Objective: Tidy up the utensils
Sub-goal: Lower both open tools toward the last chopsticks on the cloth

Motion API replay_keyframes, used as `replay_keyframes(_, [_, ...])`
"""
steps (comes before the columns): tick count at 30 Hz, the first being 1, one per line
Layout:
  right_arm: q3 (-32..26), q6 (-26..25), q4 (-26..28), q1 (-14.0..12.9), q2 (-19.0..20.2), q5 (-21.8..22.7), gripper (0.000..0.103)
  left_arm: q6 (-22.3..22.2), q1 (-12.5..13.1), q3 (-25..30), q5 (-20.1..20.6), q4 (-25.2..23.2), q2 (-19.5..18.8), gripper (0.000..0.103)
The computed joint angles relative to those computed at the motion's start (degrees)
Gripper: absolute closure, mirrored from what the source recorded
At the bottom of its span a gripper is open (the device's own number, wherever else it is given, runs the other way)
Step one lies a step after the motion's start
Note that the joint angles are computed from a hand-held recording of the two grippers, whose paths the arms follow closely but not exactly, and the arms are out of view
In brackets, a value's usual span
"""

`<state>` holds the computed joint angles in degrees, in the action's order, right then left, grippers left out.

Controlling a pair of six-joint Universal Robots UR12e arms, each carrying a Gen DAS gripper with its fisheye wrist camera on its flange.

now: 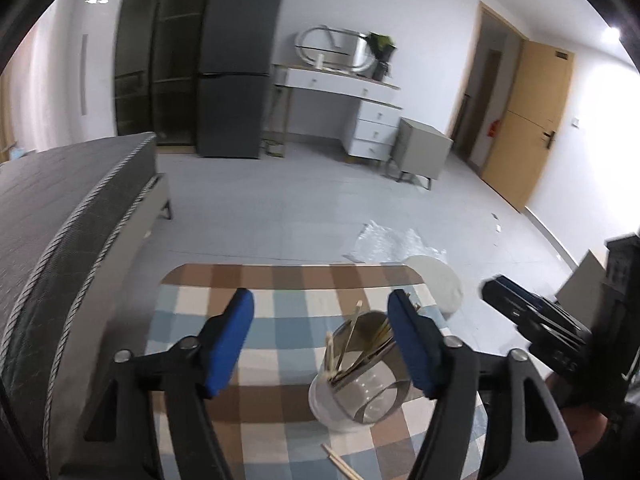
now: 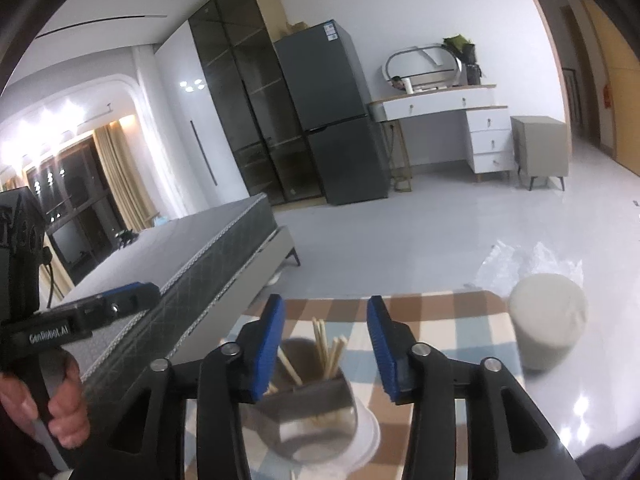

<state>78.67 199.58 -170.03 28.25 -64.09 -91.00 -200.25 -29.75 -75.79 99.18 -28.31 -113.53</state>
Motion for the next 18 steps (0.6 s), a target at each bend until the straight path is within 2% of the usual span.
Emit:
replay_keyframes(4, [3.8, -0.4, -1.6, 0.8, -2.8, -1.8, 0.049, -5.9, -1.0, -3.3, 2.1, 1.0, 2.4, 0.021])
replay_keyframes(8, [6.8, -1.3, -1.4, 1.7, -5.0, -2.5, 0.045, -11.0, -1.8, -6.1, 1.4, 0.4, 4.2, 0.019])
replay_keyframes(10, [8.1, -2.0, -0.8, 2.1, -5.9, -2.5, 0.044, -14.8, -2.2, -7.3, -0.5, -1.4, 5.2, 0.019])
replay_keyframes(12, [8.9, -2.6, 0.1, 2.5, -6.5, -2.6, 0.044, -17.8, -2.5, -8.8, -4.5, -2.8, 6.6, 0.019])
replay_keyframes(13, [9.5, -3.1, 0.2, 2.7, -7.0, -2.7, 0.044, -19.7, -2.6, -9.9, -7.2, -2.5, 7.5, 0.019])
replay_keyframes(15, [10.5, -3.7, 0.5, 2.8, -7.6, -2.7, 0.044, -22.4, -3.2, -11.9, -9.6, -1.6, 9.1, 0.019])
replay_keyframes(17, [11.4, -3.6, 1.7, 2.9, -8.2, -2.1, 0.044, -23.1, -4.4, -12.1, -7.5, -3.3, 9.6, 0.018])
replay_keyframes(18, [11.7, -3.5, 2.2, 2.9, -8.3, -1.9, 0.044, -23.3, -5.1, -12.5, -5.0, -3.6, 9.8, 0.018])
